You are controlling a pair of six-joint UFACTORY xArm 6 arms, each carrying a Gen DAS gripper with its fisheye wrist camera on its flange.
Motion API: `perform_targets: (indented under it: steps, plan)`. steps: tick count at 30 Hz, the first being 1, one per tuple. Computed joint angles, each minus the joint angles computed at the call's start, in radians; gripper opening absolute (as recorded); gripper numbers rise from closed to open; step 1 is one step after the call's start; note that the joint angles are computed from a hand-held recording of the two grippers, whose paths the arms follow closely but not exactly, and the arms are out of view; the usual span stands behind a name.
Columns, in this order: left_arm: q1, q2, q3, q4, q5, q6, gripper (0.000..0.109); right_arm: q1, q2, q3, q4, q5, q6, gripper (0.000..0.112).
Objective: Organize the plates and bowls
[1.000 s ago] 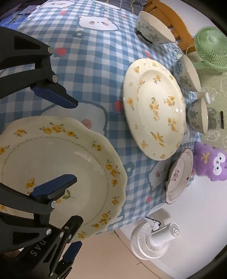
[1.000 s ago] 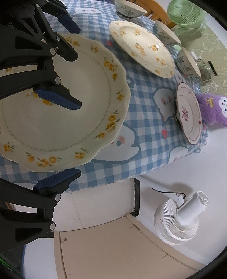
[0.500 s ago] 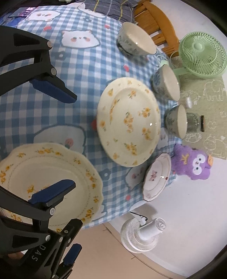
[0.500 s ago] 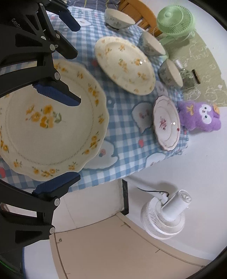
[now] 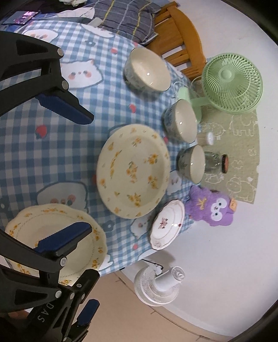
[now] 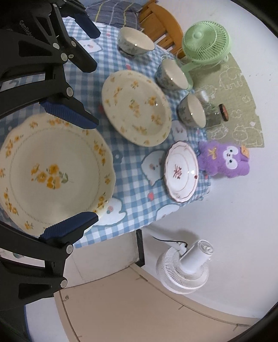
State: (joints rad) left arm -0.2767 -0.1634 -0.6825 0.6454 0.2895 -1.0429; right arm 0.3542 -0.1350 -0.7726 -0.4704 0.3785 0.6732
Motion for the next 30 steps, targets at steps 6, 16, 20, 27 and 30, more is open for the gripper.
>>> perform_targets:
  steps: [6, 16, 20, 27, 30]
  plan:
    - [0.047, -0.060, 0.032, -0.060, -0.027, 0.122, 0.094, 0.044, -0.019, -0.020, -0.072, 0.019, 0.109, 0.082]
    - [0.111, -0.120, 0.072, -0.226, -0.060, 0.343, 0.094, 0.117, -0.018, -0.072, -0.192, 0.076, 0.276, 0.082]
    - [0.134, -0.141, 0.091, -0.331, -0.095, 0.476, 0.094, 0.144, -0.009, -0.096, -0.236, 0.101, 0.335, 0.083]
    - [0.165, -0.142, 0.086, -0.500, -0.123, 0.695, 0.094, 0.170, 0.017, -0.150, -0.282, 0.111, 0.406, 0.087]
    - [0.178, -0.134, 0.074, -0.519, -0.125, 0.728, 0.094, 0.172, 0.031, -0.176, -0.281, 0.110, 0.413, 0.091]
